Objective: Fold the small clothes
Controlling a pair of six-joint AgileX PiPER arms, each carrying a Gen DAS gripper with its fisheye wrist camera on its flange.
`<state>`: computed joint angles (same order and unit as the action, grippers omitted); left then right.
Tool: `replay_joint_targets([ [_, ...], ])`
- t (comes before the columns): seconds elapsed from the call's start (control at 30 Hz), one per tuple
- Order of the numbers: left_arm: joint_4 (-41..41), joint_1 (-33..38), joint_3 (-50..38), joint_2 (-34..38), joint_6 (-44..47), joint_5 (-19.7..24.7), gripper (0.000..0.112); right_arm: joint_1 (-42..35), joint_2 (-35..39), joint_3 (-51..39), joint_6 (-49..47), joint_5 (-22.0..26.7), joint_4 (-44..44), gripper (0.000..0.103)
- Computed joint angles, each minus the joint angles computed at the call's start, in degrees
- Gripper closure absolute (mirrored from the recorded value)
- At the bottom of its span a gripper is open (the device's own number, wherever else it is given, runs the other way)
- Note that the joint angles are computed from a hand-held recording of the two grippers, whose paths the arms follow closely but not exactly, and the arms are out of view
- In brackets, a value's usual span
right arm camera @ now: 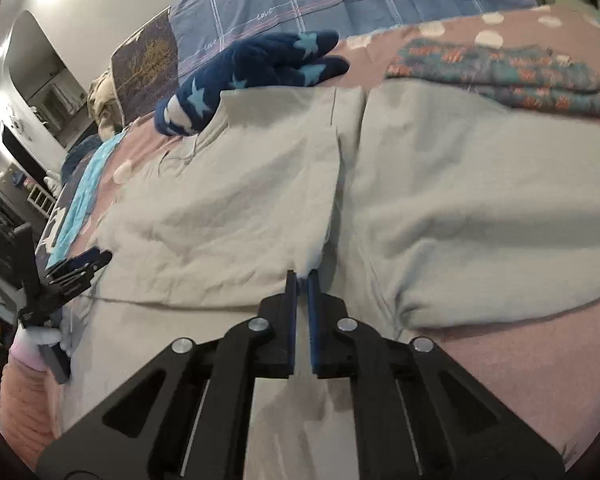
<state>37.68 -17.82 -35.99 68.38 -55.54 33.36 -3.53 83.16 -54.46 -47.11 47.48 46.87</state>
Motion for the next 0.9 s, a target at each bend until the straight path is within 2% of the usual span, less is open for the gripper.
replay_joint_targets([
  [0.07,-1.53,0.99,0.7,-1.2,1.31,-0.71,0.057,-1.2,-4.39,1.25,-0.02,0.4,-0.36,0.099],
  [0.13,0.47,0.11,0.72,-0.44,-1.03,-0.3,0.055,-2.1,-5.32,0.62,1.27,3.2,-3.7,0.097],
  [0.17,1.04,-0.17,0.46,-0.11,-1.49,0.36,0.054,-0.65,-4.45,0.31,4.48,2.65,-8.46,0.096],
  [0.2,1.33,-0.48,0.25,0.21,-1.9,0.66,0.054,0.49,-3.56,1.48,5.39,-0.2,-11.11,0.099],
  [0.23,1.39,-0.67,0.18,0.32,-2.06,0.79,0.054,0.0,-2.75,2.11,4.11,-1.04,-11.46,0.099],
  [0.33,-0.46,-0.24,0.13,-0.1,-0.61,0.43,0.054,-7.84,-2.46,1.8,-3.02,5.94,-2.86,0.092],
  [0.37,-1.78,-0.22,-0.25,-0.53,0.36,1.07,0.054,-9.9,-3.41,1.99,-5.55,7.31,-0.99,0.085],
  [0.4,-4.18,-0.39,-0.82,-1.36,1.77,1.62,0.055,-11.27,-5.21,2.71,-8.29,7.4,0.17,0.081],
  [0.47,-7.31,-1.44,-1.03,-3.47,4.34,0.04,0.057,-12.52,-8.2,3.64,-13.13,7.74,1.38,0.081],
  [0.57,-4.37,-8.73,-3.6,-2.46,0.37,1.0,0.057,-14.86,-8.51,2.6,-14.52,10.84,2.32,0.081],
  [0.63,-4.41,-13.62,-6.38,2.44,0.99,1.46,0.057,-16.95,-8.21,2.08,-14.57,11.39,3.99,0.075],
  [0.67,-3.25,-15.57,-7.54,6.06,0.31,2.18,0.056,-20.05,-8.32,2.15,-15.02,10.73,5.39,0.07],
  [0.7,0.18,-17.64,-7.96,9.1,-2.67,3.35,0.051,-23.51,-7.83,1.81,-16.03,10.58,6.88,0.07],
  [0.77,6.6,-20.65,-8.13,10.82,-9.02,5.33,0.049,-31.71,-4.9,-1.07,-15.89,10.89,8.49,0.07],
  [0.9,3.27,-17.31,-6.42,8.94,-7.06,0.91,0.048,-45.05,7.52,-15.13,-3.24,11.92,8.29,0.068],
])
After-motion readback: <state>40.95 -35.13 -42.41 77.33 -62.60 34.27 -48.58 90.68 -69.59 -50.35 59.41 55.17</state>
